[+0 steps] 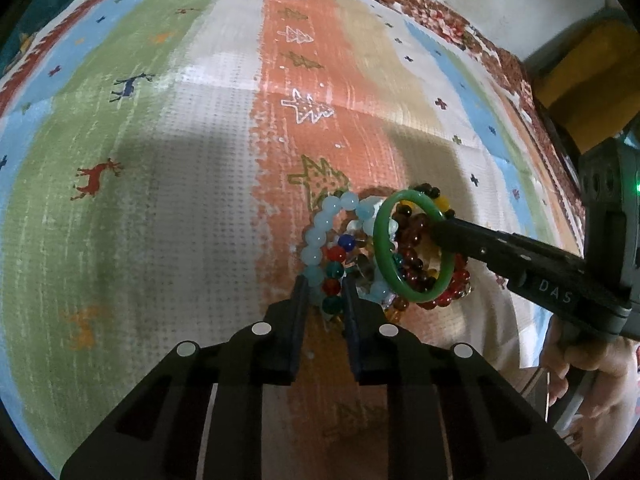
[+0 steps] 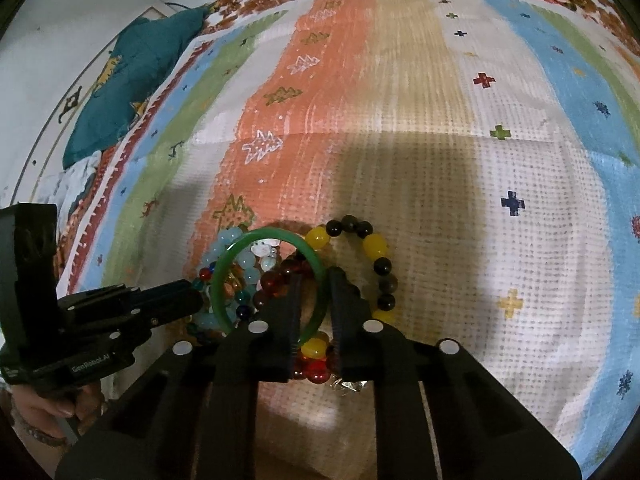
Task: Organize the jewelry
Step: 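Grasp the green jade bangle with the right gripper while the left grasps the multicolour bead bracelet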
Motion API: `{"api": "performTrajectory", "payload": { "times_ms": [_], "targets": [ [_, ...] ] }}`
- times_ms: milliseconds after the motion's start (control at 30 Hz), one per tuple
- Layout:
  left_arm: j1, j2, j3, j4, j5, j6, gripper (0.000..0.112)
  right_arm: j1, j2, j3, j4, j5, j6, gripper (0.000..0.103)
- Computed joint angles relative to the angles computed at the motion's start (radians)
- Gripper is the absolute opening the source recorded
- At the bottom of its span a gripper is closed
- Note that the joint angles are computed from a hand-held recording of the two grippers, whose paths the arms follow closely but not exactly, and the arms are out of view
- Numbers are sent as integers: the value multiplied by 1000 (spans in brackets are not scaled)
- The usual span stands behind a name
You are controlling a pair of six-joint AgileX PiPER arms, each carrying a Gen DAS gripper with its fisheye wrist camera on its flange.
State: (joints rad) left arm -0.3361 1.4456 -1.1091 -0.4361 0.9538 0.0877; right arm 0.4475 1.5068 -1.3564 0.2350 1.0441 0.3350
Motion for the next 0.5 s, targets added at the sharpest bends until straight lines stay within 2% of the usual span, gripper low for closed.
{"api": "performTrajectory", "payload": {
  "times_ms": [133,233,500],
  "targets": [
    [4,1,2,-5,2,9,16,10,3,10,-10,-8,1,10],
    [-1,-4,1,7,-4,-7,9,12,3,6,-18,-5,1,9],
    [20,-35,-18,-17,30,14,9,28,-8,-12,-69,17,23,8]
  ]
}}
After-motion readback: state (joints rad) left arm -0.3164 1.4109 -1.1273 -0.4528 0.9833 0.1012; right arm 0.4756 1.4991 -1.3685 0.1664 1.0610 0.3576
